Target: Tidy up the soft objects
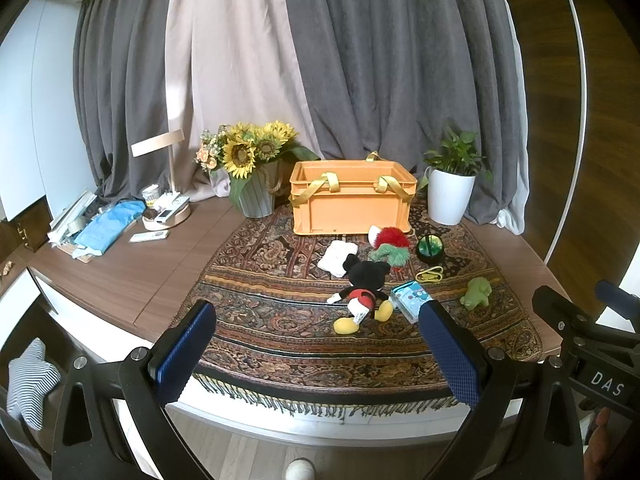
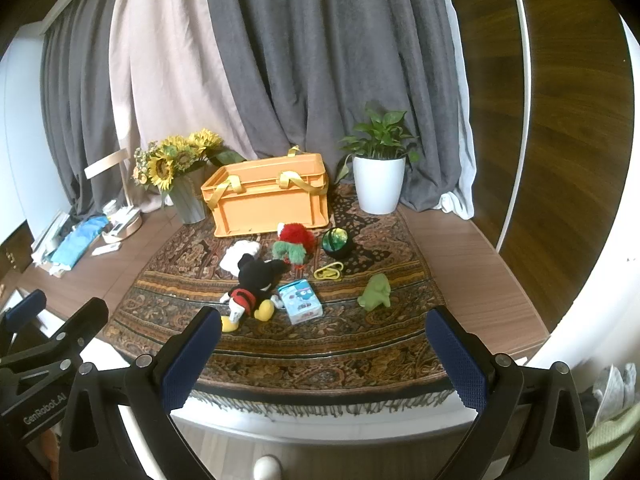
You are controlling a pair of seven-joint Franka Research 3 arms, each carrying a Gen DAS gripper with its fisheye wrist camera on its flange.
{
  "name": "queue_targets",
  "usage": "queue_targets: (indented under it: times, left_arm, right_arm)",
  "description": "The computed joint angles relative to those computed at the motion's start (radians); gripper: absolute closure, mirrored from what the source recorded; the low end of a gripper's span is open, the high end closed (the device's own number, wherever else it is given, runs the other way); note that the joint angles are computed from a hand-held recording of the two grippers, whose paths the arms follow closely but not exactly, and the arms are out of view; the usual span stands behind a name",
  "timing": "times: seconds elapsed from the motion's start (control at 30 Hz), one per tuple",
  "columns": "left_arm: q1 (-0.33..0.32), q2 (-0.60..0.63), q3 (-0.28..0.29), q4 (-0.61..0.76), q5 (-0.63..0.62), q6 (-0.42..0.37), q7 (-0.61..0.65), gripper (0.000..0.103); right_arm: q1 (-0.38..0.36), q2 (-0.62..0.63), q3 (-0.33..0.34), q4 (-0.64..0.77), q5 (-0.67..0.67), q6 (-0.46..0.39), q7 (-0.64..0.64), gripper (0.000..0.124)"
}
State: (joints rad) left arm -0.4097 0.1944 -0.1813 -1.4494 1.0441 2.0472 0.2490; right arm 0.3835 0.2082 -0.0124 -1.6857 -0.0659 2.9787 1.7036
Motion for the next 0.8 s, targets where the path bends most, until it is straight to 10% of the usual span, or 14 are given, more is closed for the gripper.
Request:
queue_targets:
  times: [0.8]
  left_arm:
    - [0.007,0.005,0.001,-0.002,-0.023,0.040,0.010,0.000]
  right_arm:
    - [-0.001,0.021,-0.007,0.011,0.006,0.003,0.002,0.021]
